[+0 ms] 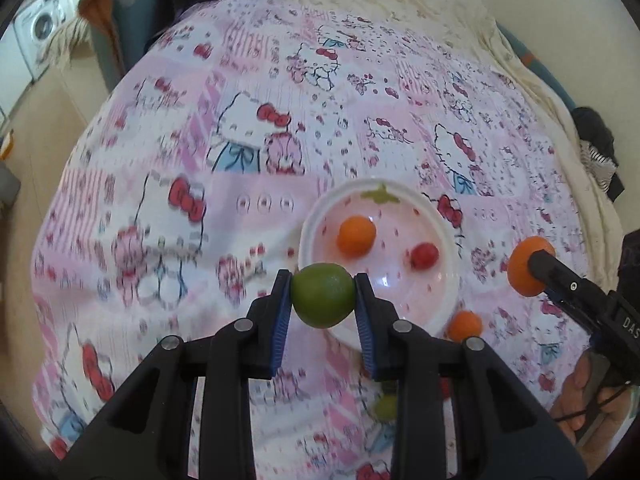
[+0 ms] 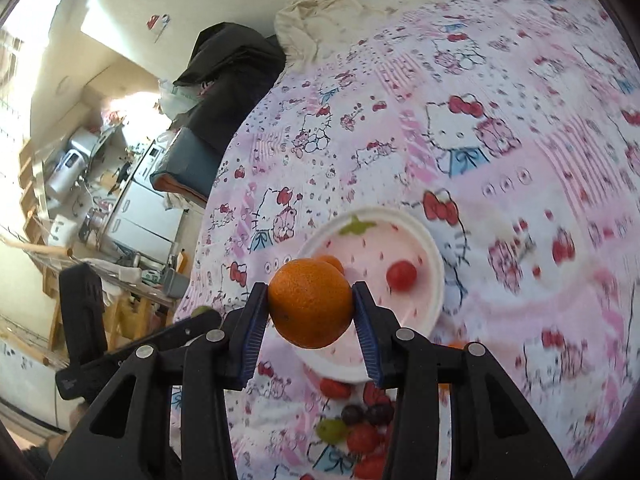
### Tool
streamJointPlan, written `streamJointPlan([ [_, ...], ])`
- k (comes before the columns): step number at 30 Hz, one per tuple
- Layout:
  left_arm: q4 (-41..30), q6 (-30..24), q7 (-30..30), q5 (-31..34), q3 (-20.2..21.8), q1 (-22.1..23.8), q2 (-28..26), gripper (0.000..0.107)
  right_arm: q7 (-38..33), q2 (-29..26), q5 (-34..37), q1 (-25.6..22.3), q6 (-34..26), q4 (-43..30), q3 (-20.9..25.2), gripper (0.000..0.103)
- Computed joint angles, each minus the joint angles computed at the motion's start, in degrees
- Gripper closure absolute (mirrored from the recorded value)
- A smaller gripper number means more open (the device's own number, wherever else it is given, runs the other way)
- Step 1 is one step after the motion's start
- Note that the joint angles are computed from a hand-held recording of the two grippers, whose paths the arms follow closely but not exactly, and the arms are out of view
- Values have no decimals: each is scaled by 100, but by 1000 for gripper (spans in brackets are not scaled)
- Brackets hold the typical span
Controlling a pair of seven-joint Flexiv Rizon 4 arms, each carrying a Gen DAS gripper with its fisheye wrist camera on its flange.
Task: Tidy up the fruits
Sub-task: 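Grasp a green lime with the left tool while the right tool grasps a mandarin, then lower the lime and mandarin onto the plate and open both tools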
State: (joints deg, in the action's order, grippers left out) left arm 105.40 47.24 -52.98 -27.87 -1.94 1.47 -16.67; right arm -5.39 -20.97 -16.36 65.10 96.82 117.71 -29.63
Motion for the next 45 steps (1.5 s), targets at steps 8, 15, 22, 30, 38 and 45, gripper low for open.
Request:
streamJointPlan([
  [8,-250,146,227,321,-173,-208,-441,80,-650,-546,-134,-2320,-801,-1015,2343,59],
  [15,-387,161,117,653,-161,-305,-790,80,-1349,-1165,57,-3471,-1416,-1756,3667,59],
  [22,-433,121,15,680,-173,-285,-982,80,-1854,-1566,287,-3600,-1972,-2245,3889,59],
  [30,-366,314,35,817,-185,-280,-1042,80,-1942,-1595,415,-3523,-2254,-2332,3800,57],
  [38,-280,407,216,835,-249,-262,-1037,79,-1879,-1601,430,-3485,-2168,-2291,3746,50],
  [45,-167,399,481,603,-355,-212,-958,52,-1789,-1543,488,-3488,-1781,-2186,3716,24],
])
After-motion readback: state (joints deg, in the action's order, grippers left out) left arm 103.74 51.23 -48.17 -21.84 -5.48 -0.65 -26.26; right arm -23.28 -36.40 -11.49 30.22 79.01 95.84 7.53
